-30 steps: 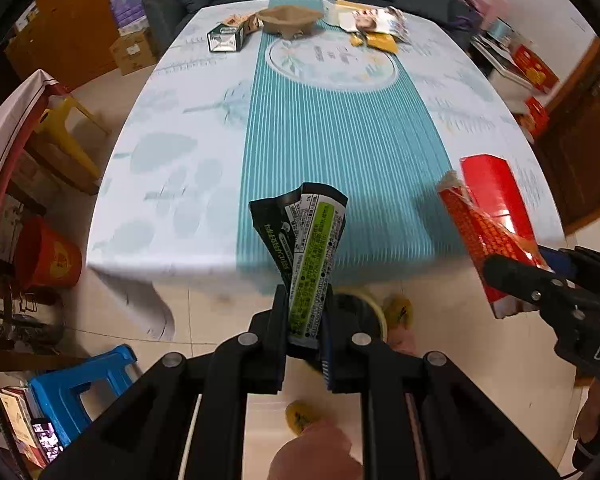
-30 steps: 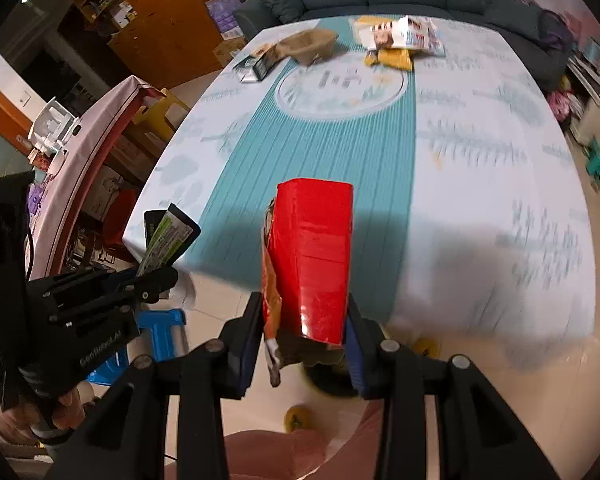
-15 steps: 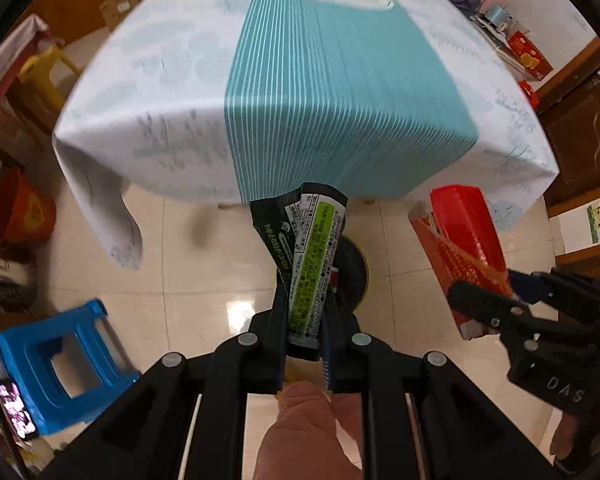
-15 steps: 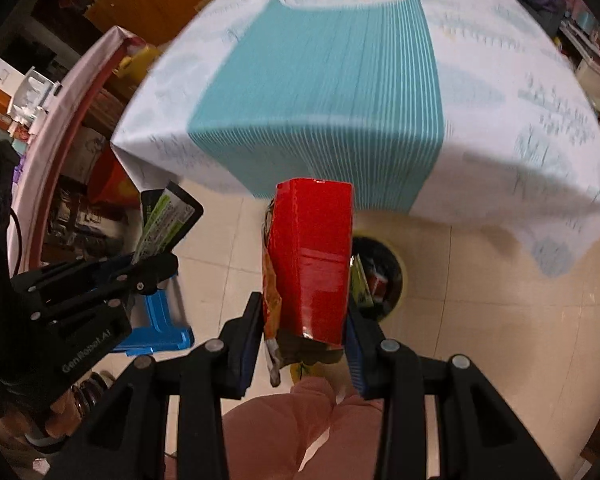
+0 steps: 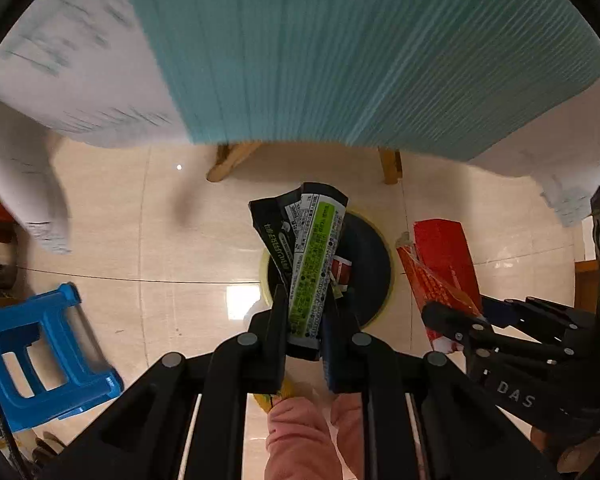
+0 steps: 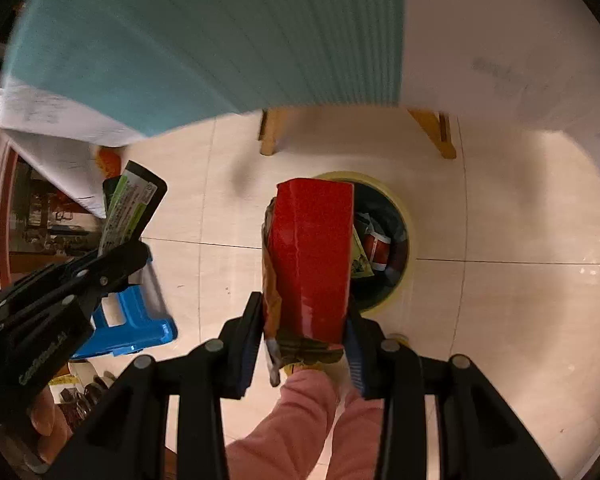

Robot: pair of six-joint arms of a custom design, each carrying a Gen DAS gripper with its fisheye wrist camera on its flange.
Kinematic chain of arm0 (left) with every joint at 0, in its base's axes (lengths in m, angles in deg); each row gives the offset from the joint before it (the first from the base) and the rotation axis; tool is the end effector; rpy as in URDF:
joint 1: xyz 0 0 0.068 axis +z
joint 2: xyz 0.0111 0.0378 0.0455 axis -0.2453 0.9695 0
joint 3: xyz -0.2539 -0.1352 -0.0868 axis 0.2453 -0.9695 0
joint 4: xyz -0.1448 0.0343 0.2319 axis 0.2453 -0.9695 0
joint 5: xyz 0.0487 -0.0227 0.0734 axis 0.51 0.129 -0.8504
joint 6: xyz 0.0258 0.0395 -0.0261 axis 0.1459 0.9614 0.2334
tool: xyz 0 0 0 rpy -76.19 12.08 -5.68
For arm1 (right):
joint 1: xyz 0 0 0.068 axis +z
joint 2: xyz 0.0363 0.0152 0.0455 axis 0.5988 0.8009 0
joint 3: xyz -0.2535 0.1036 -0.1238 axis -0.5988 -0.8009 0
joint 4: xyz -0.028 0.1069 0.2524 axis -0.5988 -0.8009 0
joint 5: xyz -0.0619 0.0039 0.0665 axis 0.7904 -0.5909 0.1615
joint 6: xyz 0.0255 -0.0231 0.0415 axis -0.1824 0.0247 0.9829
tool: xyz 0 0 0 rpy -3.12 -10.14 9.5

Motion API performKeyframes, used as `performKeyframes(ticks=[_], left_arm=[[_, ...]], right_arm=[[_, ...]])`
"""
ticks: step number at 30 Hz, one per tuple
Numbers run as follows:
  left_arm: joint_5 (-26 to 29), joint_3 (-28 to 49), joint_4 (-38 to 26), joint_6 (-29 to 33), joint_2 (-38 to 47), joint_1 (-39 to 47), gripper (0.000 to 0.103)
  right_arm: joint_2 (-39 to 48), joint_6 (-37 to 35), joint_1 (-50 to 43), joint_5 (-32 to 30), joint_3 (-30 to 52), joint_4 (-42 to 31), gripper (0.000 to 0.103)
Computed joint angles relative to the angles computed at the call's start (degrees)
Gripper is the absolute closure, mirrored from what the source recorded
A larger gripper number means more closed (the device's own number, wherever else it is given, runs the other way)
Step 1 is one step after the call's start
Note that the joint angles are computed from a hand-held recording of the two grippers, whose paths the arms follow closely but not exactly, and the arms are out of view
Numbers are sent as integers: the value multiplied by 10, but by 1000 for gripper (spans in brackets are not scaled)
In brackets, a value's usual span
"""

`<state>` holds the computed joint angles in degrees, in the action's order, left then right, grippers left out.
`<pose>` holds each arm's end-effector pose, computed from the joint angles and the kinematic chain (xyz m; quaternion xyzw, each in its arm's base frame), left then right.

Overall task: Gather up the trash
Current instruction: 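Carry the red box and black-green packet over the black bin, then open both tools to drop the red box and packet into the bin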

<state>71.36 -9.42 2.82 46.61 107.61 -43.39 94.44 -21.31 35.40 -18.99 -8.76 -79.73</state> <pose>0.2620 -0.1518 0.3097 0.2387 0.9666 -0.0821 0.0452 0.1947 0.0038 0.3060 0.2136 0.9679 0.1290 0.0301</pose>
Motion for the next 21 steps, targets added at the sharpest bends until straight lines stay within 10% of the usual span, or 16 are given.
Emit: performKeyframes(ticks=[11,21], left_arm=[[2,-122,183,-49,95,-47,90],[10,-153,246,-66,115,-40,24]], right_arm=[[76,-53,-71,-18,-193,227,65],[119,-89,-127,-46,-244,296,59]])
